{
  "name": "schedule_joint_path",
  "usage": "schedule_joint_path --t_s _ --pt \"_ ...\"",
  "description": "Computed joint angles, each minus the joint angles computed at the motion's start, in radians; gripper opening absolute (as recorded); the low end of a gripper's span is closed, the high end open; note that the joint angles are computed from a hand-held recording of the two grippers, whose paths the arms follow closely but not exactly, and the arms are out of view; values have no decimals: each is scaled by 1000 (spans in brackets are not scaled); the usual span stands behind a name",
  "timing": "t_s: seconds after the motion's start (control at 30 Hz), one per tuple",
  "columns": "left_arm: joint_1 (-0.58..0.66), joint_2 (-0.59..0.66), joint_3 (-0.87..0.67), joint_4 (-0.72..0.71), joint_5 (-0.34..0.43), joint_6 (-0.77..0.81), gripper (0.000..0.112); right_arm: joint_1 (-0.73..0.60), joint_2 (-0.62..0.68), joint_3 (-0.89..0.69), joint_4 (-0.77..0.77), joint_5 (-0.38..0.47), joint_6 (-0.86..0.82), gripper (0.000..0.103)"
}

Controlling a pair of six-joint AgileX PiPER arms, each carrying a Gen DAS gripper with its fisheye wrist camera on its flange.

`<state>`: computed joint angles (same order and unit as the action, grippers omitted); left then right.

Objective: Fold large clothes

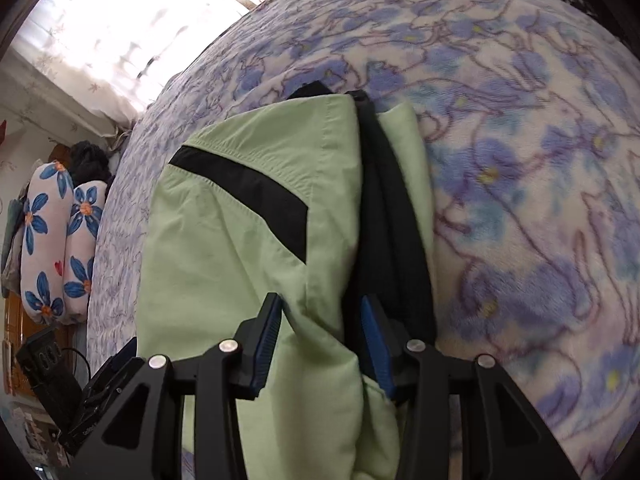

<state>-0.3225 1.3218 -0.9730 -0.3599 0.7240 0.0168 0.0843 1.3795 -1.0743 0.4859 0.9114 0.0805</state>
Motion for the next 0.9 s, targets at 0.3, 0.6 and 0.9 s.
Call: schedule_joint_path --t_s 0.3,0.6,0.9 --pt "-15 -4 -22 -39 11 34 83 169 -153 -45 -306 15 232 3" --pt "-86 42 -5 -15 -21 -14 83 183 -208 102 -472 -33 458 2" --pt "-83 79 -24 -14 -17 -13 83 146 -149 107 -401 -47 434 9"
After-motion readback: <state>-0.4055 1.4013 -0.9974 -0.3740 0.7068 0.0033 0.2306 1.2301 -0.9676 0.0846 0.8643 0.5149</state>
